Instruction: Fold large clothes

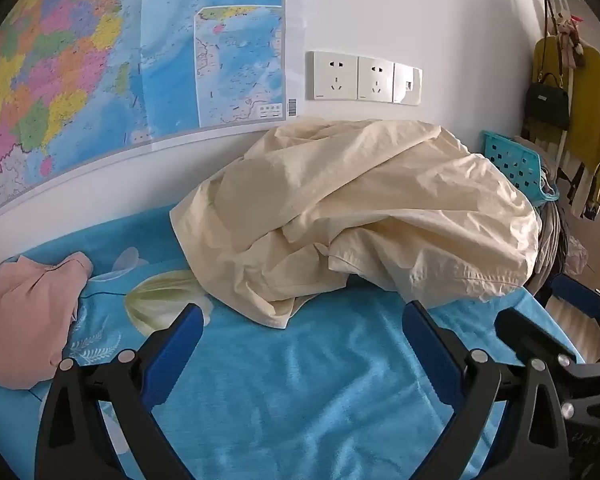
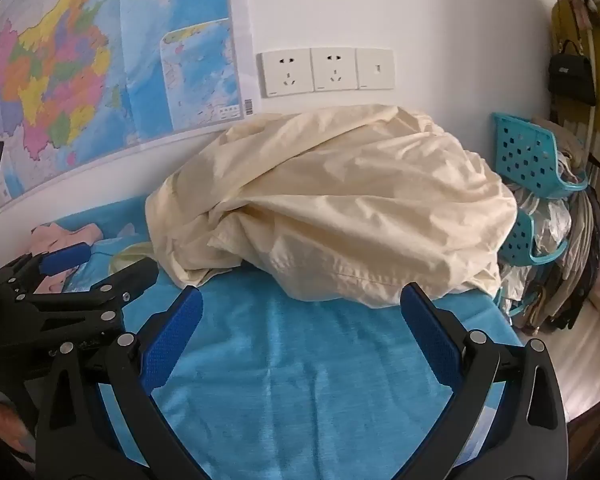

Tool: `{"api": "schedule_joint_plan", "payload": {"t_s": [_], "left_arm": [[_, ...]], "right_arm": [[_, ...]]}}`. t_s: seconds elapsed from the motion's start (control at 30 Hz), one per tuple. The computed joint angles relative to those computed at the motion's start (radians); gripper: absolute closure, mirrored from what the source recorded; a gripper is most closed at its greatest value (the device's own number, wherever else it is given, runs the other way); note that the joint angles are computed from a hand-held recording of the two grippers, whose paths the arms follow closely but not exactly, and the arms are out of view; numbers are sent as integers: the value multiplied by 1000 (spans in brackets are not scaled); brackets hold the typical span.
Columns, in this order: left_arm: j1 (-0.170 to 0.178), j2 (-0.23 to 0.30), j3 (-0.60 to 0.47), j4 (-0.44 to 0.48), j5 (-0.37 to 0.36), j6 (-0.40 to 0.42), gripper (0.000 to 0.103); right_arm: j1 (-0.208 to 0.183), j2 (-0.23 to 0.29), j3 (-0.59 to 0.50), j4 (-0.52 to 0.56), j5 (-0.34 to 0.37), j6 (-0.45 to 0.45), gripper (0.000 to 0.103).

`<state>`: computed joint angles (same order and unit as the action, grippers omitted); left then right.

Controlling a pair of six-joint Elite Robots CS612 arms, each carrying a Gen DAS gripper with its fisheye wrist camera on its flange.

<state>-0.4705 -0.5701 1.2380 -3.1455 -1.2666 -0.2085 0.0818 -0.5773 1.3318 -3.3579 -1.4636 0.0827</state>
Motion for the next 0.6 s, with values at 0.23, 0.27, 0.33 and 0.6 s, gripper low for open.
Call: {"api": "schedule_joint_plan", "payload": {"t_s": [0.23,0.27,0.33,0.6], "left_arm": [[-5,6,-10,2,7,-3,6],[-2,4,-7,-2,-2,-5,6],[-3,3,-6,0,-3,-9,6],[8,7,-9,6,-27,-23,6]], "right_arm": [[1,1,-1,6,-9,3,5],[0,-1,0,8,-9,2,5],[-4,-7,4,8,-6,0,5],[-3,0,-5,-2,-3,-25,5]]}}
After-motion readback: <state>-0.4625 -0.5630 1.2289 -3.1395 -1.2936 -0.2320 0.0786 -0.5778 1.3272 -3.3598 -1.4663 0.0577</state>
